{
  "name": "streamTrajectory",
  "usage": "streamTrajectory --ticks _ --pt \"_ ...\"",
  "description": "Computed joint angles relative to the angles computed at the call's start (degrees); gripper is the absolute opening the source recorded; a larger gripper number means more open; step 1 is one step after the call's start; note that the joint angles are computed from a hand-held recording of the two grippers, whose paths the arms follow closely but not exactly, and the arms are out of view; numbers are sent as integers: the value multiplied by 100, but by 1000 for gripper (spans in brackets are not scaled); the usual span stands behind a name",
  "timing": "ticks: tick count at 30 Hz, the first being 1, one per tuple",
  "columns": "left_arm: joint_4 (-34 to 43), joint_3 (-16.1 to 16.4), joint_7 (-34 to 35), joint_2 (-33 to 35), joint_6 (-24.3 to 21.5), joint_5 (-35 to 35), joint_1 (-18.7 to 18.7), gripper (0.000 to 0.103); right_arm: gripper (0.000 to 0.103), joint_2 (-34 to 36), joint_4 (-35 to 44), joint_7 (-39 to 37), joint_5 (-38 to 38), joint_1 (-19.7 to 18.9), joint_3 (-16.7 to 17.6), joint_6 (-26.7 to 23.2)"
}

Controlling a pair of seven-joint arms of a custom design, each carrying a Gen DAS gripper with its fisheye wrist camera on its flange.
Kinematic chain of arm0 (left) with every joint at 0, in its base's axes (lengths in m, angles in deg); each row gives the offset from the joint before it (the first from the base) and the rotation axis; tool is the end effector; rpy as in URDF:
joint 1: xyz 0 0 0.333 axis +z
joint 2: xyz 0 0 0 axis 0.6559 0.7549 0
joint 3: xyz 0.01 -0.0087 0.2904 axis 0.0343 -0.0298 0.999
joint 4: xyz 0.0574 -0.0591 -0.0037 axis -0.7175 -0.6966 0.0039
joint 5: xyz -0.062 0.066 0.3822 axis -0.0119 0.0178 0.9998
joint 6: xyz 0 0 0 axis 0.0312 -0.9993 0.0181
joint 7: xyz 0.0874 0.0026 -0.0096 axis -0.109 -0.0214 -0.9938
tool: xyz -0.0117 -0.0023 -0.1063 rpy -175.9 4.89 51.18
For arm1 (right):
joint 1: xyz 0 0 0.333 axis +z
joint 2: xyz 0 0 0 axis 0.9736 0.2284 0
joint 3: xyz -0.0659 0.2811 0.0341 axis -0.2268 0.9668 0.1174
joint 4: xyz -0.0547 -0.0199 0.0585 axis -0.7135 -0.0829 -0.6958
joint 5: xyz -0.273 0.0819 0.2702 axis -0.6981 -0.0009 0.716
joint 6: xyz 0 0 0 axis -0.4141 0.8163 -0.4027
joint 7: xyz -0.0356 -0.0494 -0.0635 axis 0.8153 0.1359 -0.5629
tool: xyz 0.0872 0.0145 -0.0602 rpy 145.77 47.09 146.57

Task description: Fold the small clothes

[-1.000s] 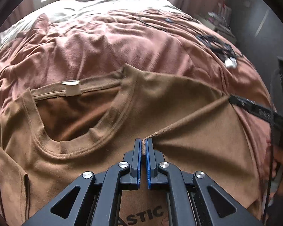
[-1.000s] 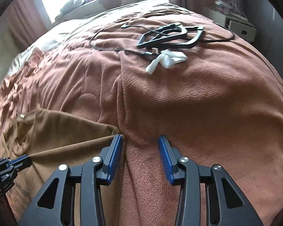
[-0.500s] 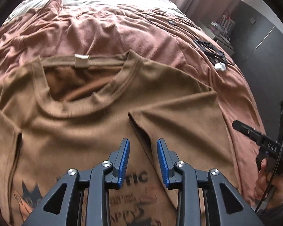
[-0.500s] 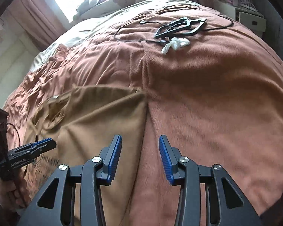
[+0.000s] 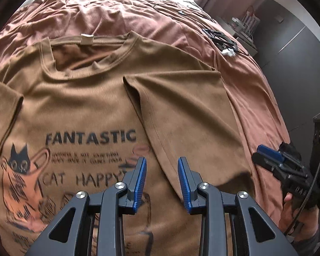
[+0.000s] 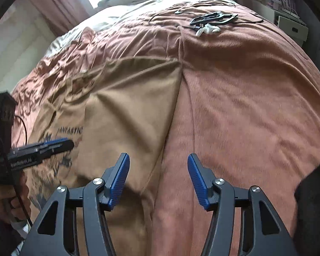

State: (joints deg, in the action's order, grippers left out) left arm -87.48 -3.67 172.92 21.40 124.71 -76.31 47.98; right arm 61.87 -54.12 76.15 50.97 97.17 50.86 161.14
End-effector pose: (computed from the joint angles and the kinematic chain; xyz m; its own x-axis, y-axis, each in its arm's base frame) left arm 0.6911 -0.0286 0.4475 -0.4277 -0.8278 0.3630 -0.8804 0.2905 -0.3749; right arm 0.4402 0.2309 0.5589 -0.0785 -0.9554 -0.2847 -0.7872 0.2346 -0.5704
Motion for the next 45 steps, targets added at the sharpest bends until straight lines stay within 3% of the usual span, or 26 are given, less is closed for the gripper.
streamTrajectory --ticks 4,9,14,18,21,26,29,34,38,40,41,45 --pt "-301 -10 72 -198 67 -102 22 32 55 -83 -24 -151 -73 82 84 -231" --pt "-537 13 104 -353 81 -181 -2 32 54 124 305 -131 -572 36 326 -907" --pt "-704 27 96 -444 101 -172 -63 32 54 265 522 544 -1190 -75 515 -1359" --pt "-804 12 171 -494 92 -199 -101 29 54 223 422 880 -1264 -42 448 -1295" --pt "-843 1 200 -507 -14 -249 -117 19 54 176 302 1090 -1251 -23 405 -1152" --pt "-962 16 183 -606 -101 -388 -118 19 54 53 151 1049 -1144 55 353 -1126" --pt "-981 33 117 -632 -117 -534 -85 24 54 -136 -18 932 -937 124 256 -983" --pt "-949 36 54 -599 -73 -676 -67 34 54 -655 -512 1206 -806 -7 253 -71" --pt "-948 27 64 -553 13 -545 -133 36 55 -623 -508 1525 -684 -146 260 -39" --pt "-999 20 68 -548 57 -475 -164 28 55 -521 -481 1653 -655 -193 255 11" --pt "-1028 12 100 -557 92 -473 -169 11 55 -466 -473 1682 -622 -190 233 70" --pt "-1048 -13 408 -582 -23 -537 -109 6 54 -257 -375 1708 -514 -169 186 191"
